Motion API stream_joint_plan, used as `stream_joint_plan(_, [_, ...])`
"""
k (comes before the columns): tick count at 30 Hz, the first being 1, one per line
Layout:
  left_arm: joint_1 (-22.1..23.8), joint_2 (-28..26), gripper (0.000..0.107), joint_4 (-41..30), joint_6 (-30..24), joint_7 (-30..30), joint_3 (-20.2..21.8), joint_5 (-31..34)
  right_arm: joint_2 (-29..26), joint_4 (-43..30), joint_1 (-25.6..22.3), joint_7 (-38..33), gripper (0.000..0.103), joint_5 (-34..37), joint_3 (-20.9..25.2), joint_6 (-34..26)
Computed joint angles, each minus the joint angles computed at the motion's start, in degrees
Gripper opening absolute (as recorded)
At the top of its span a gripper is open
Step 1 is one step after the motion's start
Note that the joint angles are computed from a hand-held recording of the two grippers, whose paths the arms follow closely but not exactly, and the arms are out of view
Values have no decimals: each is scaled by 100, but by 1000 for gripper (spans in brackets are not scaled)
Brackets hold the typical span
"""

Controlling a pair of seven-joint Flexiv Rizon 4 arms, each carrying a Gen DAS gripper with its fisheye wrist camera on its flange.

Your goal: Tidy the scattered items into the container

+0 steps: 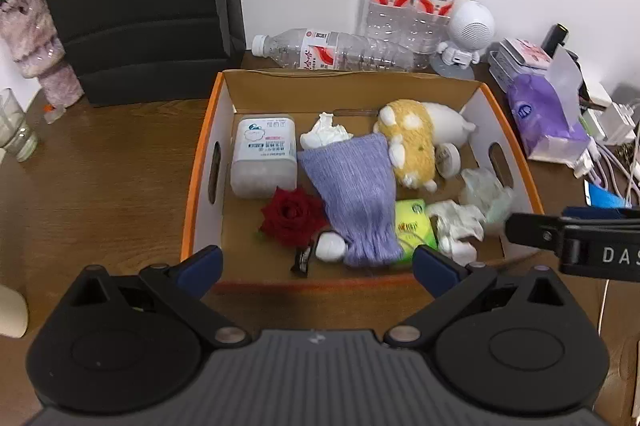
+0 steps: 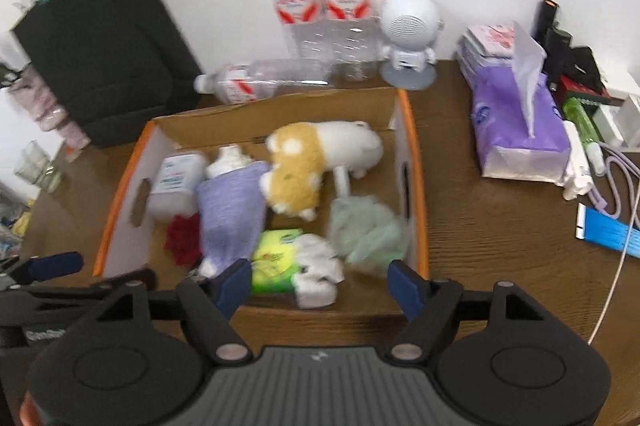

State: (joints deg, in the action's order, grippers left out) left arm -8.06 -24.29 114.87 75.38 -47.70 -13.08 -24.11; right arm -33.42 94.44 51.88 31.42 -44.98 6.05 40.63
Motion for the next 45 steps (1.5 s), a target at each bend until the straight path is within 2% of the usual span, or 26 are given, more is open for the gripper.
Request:
stream_joint_plan(2, [148, 179, 103, 363, 457, 218, -226, -199, -16, -89, 145, 69, 73, -128, -34, -157])
stream_joint_plan(3, [289, 247, 103, 550, 740, 367, -438, -365, -27, -141, 217, 90, 74, -184, -43, -272])
stream_joint_plan(4, [574, 324, 103, 783, 1029, 633, -830, -647, -33, -182, 286, 109, 74, -245, -48, -383])
stream_joint_plan(5, [740, 376, 103, 906, 1131, 756, -1035, -769, -30, -199, 352, 146, 75, -329, -55, -466])
stream_joint_plan(6, [770, 432, 103, 986, 1160, 774, -1054, -768, -24, -198, 403, 194, 77, -425, -62, -507])
stream_joint_plan(9, [1244, 552, 103, 1348, 1566, 1061, -1670, -1029, -22, -212, 499, 297, 78, -562, -25, -626])
stream_joint_plan(14, [2693, 602, 103, 1937, 2152, 1139, -3345, -1038, 20, -134, 642, 609, 78, -778, 5, -798])
stream_joint_plan(15, [2905, 580, 103, 2016, 2231, 1098, -3572, -958, 32, -91, 655, 712, 78, -836, 12, -781])
stream_joint_plan(21, [3555, 418, 103, 2320, 2552, 744, -4151, -413, 0, 41, 708, 1187, 78, -1047, 62, -673])
stream_joint_plan(24, [3913, 239, 103, 2517, 2920, 534, -4442, -25, -75, 12, 784, 1290, 79, -1093, 76, -739])
stream_joint_plan(26, [4161, 3, 103, 2675, 3354, 416, -4627, 356, -174, -114, 894, 1192, 79, -1062, 86, -977])
stream_joint_plan(29, [4418, -454, 103, 2869, 4062, 275, -4732, 997, -330, -291, 1108, 1127, 79, -1119, 38, -1363])
stream_joint_plan(35, [4418, -1537, 103, 2943, 5687, 85, -4359, 2438, -528, -399, 1434, 1429, 79, -1554, -110, -1868])
stream_joint_plan(40, [4650, -2225, 103, 2829, 5966, -142, -4231, 3507, -670, -430, 1692, 1772, 81, -1985, -223, -2407])
stream_joint_plan(45, [4554, -2818, 103, 2728, 6406, -262, -3702, 4331, -860, -364, 1835, 2299, 86, -2321, -207, -2652])
